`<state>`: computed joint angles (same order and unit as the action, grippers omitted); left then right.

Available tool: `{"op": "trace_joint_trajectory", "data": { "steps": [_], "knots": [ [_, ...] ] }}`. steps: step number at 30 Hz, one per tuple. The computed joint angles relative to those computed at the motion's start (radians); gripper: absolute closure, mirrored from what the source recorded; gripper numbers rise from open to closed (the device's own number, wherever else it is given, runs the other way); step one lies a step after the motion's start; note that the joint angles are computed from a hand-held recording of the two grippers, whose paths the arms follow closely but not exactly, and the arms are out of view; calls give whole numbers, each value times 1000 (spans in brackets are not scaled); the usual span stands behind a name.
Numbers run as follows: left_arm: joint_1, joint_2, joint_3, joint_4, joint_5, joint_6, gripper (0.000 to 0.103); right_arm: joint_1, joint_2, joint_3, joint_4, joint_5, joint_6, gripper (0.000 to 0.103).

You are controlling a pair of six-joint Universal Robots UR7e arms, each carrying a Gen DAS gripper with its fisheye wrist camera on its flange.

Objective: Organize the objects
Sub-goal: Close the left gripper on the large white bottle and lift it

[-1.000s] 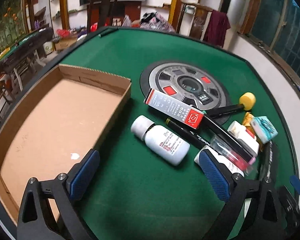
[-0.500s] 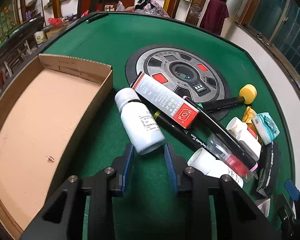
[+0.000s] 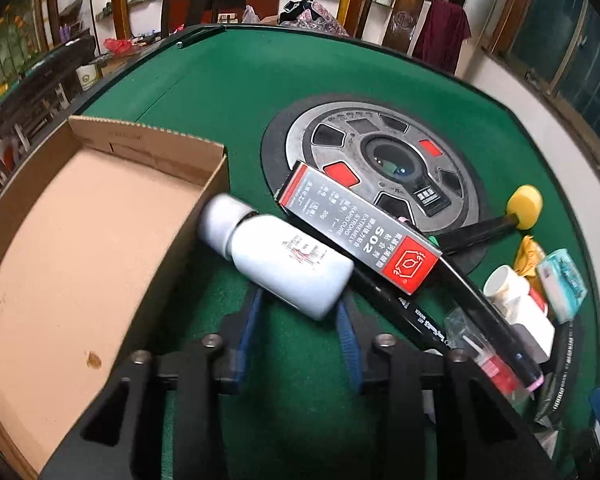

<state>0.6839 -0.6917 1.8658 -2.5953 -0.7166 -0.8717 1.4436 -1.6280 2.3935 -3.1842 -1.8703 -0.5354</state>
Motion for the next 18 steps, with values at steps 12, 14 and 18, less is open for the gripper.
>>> {"op": "trace_joint_trajectory", "data": {
  "steps": [12, 14, 18],
  "knots": [
    [-49, -87, 108, -74, -29, 29, 46, 11, 20, -11, 7, -6, 17, 0],
    [-39, -78, 81, -79, -18, 27, 46, 13, 25, -12, 14, -7, 20, 0],
    [-2, -39, 3, -41, -29, 19, 46, 17, 28, -6, 1, -11, 12, 0]
  ]
}}
